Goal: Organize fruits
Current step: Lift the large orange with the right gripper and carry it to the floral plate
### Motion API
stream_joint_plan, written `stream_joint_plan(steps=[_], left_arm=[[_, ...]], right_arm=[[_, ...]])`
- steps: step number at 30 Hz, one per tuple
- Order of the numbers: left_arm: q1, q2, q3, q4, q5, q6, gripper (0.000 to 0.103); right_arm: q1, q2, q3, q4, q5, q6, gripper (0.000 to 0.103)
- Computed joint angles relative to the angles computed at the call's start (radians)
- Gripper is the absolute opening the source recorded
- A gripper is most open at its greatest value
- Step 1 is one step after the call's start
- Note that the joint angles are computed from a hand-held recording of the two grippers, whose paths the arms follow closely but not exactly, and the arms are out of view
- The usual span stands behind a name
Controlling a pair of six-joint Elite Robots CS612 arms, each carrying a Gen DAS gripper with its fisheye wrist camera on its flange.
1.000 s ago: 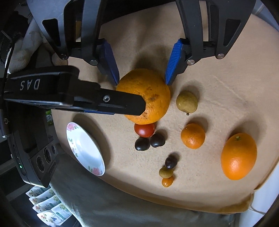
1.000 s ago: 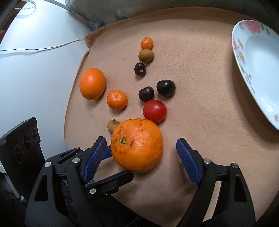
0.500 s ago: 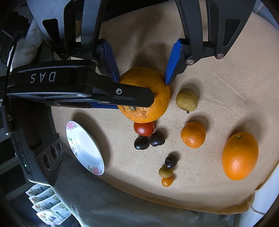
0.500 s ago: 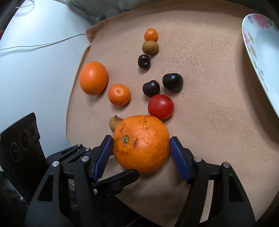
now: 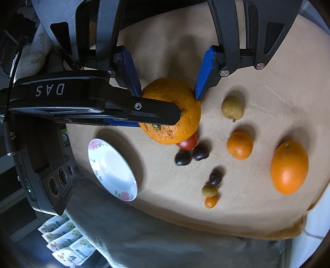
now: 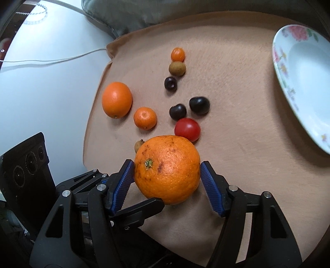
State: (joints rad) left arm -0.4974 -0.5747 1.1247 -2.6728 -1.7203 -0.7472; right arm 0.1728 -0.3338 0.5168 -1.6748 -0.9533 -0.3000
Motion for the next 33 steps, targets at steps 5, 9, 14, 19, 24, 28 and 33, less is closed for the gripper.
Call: stream_joint_plan(steps=[5, 9, 14, 19, 24, 28, 33], left_arm=[[-0.003, 0.022, -0.054, 0.017, -0.005, 0.028, 0.052], [-0.005, 0.045, -0.106, 0.035, -0.014, 0.051, 0.052], [-0.006, 0.073, -0.168, 0.057, -0.027, 0.08, 0.052], [-0.007, 0.11, -0.247, 0.089, -0.049, 0.101, 0.052], [-0.009, 0.147, -0.323, 0.122, -0.072, 0.127, 0.052], [-0.011, 0.185, -0.4, 0.158, -0.093, 0.137, 0.052], [-0.013, 0.23, -0.49, 0.209, -0.114, 0.147, 0.053]], right_arm=[[-0.014, -0.006, 0.002, -0.03, -0.003, 0.022, 0.069], [-0.023, -0.01, -0.001, -0.053, -0.01, 0.047, 0.069], [-0.038, -0.015, -0.002, -0.078, -0.018, 0.07, 0.069], [-0.054, -0.008, -0.021, -0.098, -0.03, 0.096, 0.069], [-0.068, 0.008, -0.056, -0.102, -0.045, 0.119, 0.069], [-0.078, 0.024, -0.083, -0.104, -0.061, 0.143, 0.069], [-0.09, 0.049, -0.127, -0.092, -0.073, 0.164, 0.069]])
